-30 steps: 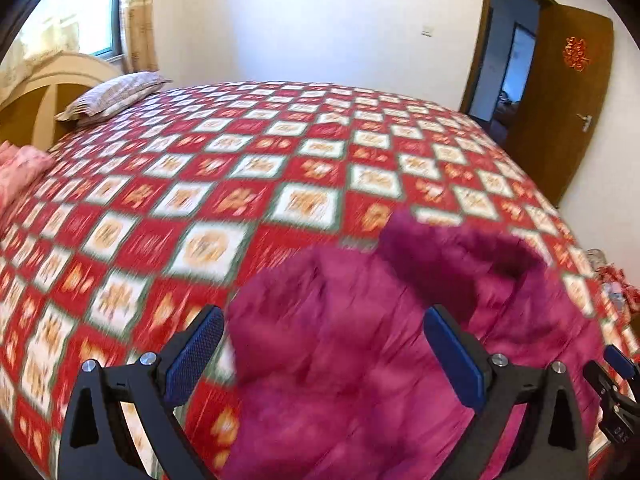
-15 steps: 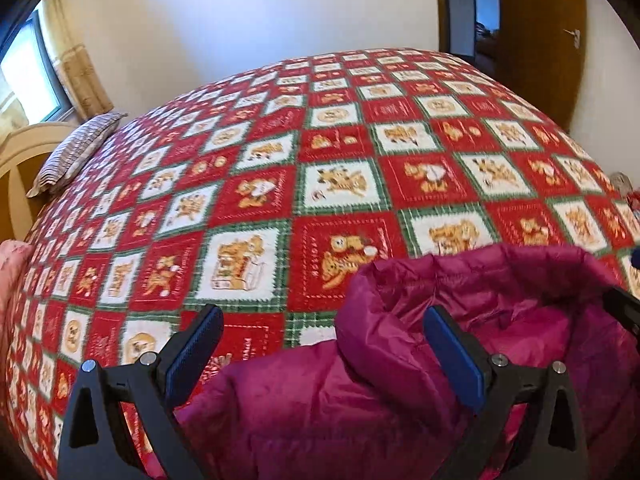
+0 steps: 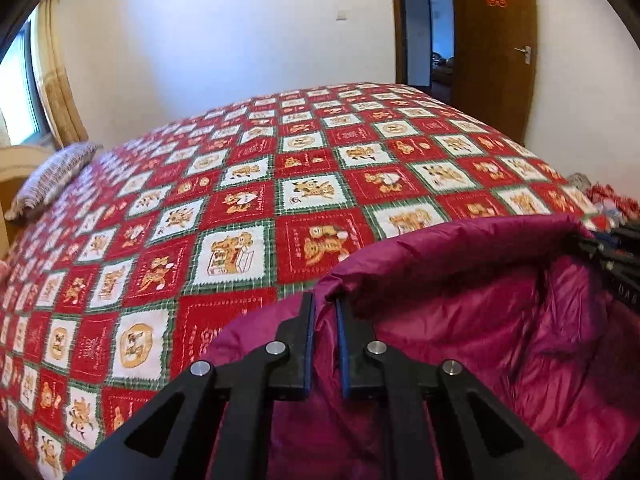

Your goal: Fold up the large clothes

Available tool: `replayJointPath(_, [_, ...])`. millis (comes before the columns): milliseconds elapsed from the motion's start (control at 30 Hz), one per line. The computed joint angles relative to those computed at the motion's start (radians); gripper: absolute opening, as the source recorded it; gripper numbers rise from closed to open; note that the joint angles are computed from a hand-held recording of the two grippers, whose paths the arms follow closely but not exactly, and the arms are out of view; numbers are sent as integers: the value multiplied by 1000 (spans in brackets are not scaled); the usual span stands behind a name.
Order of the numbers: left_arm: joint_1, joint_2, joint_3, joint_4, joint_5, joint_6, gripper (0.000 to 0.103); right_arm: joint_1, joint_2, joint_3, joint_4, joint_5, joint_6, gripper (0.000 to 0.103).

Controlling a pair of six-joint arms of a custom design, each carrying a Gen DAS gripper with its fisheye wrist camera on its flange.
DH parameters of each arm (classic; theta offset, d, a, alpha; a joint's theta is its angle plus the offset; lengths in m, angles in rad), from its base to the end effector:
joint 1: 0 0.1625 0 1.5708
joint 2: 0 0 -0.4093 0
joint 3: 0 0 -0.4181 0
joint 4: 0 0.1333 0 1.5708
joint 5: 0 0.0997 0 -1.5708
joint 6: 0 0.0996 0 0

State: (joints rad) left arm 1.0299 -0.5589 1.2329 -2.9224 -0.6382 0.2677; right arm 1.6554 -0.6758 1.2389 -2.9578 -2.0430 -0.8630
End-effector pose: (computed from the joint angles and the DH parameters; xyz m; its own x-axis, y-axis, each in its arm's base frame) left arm -0.2232 -0.7858 0.1349 -0.6364 0.0562 -0.7693 0.5905 0.6771 -0.4391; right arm 0.1558 -0.7954 0.2082 -0.5517 -0.3470 0.7584 -0.7330 0.6356 -0.2423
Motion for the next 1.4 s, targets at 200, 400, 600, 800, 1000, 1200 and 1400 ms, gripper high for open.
replayJointPath(200, [-3, -6, 95, -84, 30, 51, 9, -12, -9, 54, -69, -28, -37, 9])
replayJointPath(400, [3, -7, 107, -78, 17, 37, 9, -13, 25, 44, -118, -91, -94, 9])
replayJointPath(600, [-23, -95, 201, -187, -73, 2, 25, -20, 32, 50, -145, -87, -108, 9])
replayJointPath(800, [-35, -38, 105, -320, -7, 48, 94, -22, 28, 57, -148, -78, -107, 9])
replayJointPath(1000, [12, 74, -75, 82, 183, -93, 94, -25, -9, 80, -99, -46, -70, 12])
replayJointPath(1200, [6, 68, -37, 24, 178, -48, 94, -29, -117, 149, -4, -1, 45, 40])
replayJointPath(1400, [-30, 44, -30, -70, 114, -26, 94, -13, -160, 151, -19, 69, 203, 41])
